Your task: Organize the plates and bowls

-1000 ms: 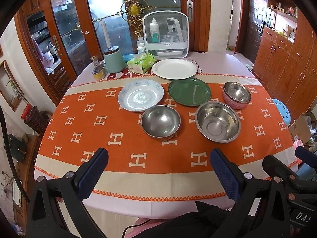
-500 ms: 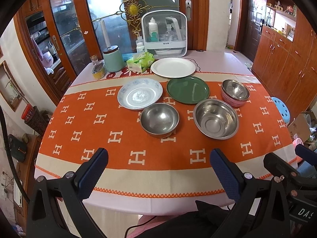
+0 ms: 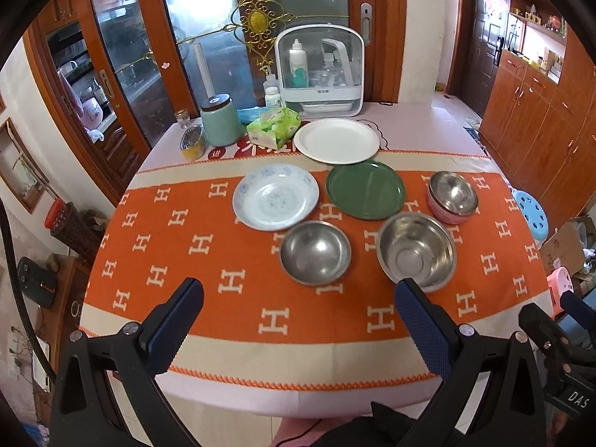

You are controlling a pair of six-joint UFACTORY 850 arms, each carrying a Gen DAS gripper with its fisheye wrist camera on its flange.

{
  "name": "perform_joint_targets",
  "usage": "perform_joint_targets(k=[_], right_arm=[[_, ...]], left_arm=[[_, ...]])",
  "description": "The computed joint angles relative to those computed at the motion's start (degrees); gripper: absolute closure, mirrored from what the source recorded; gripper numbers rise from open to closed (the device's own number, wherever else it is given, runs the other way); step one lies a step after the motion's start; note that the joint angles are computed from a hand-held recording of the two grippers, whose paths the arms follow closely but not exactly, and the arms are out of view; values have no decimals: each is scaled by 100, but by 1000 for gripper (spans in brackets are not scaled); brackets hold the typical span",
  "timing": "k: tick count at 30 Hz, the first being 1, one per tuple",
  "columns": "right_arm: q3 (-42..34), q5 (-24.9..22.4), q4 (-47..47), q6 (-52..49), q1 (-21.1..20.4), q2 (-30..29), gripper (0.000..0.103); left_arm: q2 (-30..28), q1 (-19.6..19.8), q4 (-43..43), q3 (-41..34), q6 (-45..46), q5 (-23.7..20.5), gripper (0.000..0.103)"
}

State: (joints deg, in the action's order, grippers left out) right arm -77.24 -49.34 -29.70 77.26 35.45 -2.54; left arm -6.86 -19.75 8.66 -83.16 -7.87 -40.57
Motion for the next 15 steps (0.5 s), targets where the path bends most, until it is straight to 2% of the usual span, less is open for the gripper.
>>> perform_joint_targets(k=[7,15], right_arm=[[-296,156,368,-369,-485,-186,1],[-1022,175,705,-868,-1098,-702,1]], left_arm=[[-758,185,-308,-1157,544,-363,1],[-2014,350,-448,-3067,914,-973,1]])
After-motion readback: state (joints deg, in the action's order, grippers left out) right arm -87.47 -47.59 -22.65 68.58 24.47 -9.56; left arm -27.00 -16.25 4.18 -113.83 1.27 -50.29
